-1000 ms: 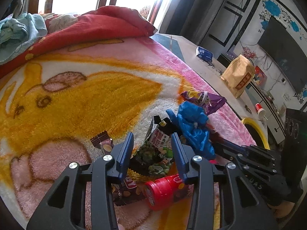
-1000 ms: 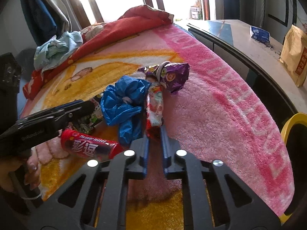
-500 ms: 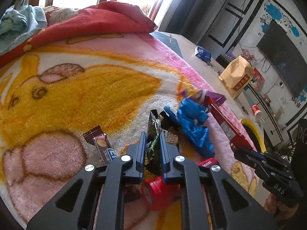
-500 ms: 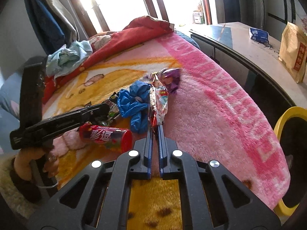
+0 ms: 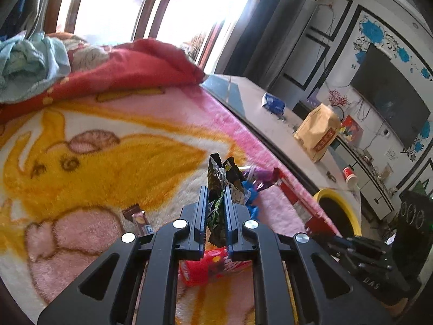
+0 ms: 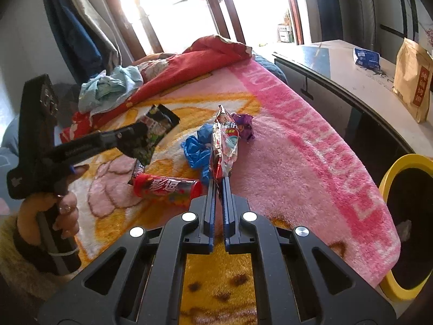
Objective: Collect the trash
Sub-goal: 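Carry the green and red-white wrappers with both tools over the yellow bin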
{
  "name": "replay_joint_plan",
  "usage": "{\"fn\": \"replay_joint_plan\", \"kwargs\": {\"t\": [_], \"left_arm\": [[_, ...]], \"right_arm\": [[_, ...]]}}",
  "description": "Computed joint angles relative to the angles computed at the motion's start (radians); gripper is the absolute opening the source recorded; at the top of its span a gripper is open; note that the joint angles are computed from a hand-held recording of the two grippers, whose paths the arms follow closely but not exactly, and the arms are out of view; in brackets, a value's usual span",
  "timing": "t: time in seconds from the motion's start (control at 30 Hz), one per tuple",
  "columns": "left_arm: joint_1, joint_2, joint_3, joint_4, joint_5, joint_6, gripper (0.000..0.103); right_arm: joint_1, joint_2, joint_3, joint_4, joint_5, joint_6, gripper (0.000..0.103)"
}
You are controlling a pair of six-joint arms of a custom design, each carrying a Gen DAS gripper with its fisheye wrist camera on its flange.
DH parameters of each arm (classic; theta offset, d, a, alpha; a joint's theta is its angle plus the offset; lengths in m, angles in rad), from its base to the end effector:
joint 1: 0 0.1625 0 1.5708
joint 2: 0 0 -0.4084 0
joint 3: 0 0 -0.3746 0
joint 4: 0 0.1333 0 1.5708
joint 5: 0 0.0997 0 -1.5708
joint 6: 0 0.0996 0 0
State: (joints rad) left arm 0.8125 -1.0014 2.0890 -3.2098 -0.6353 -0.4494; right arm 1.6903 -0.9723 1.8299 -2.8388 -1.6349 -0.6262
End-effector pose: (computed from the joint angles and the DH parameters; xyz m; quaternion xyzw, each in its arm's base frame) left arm -0.1958 -0.5171 0.1766 0.0108 0.8675 -0.4464 0.2192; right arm 0.1983 -0.5868 0.1652 0.3504 -0.9137 0.1893 0.0814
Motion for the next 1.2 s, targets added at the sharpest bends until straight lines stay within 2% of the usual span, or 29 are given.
{"fn": "replay_joint_plan", "kwargs": {"t": [0.4, 1.2], "left_arm": [[-0.053, 0.025, -0.032, -0.053, 0.002, 0.071, 0.011], [-0.081, 0.152, -0.166, -0.059, -0.106, 0.180, 0.011]], "right_arm": [[-0.018, -0.048, 0.022, -0.024, 0.009, -0.008, 0.002], [-0.097, -0.143, 0.028, -0.078, 0.006, 0.026, 0.002]]}}
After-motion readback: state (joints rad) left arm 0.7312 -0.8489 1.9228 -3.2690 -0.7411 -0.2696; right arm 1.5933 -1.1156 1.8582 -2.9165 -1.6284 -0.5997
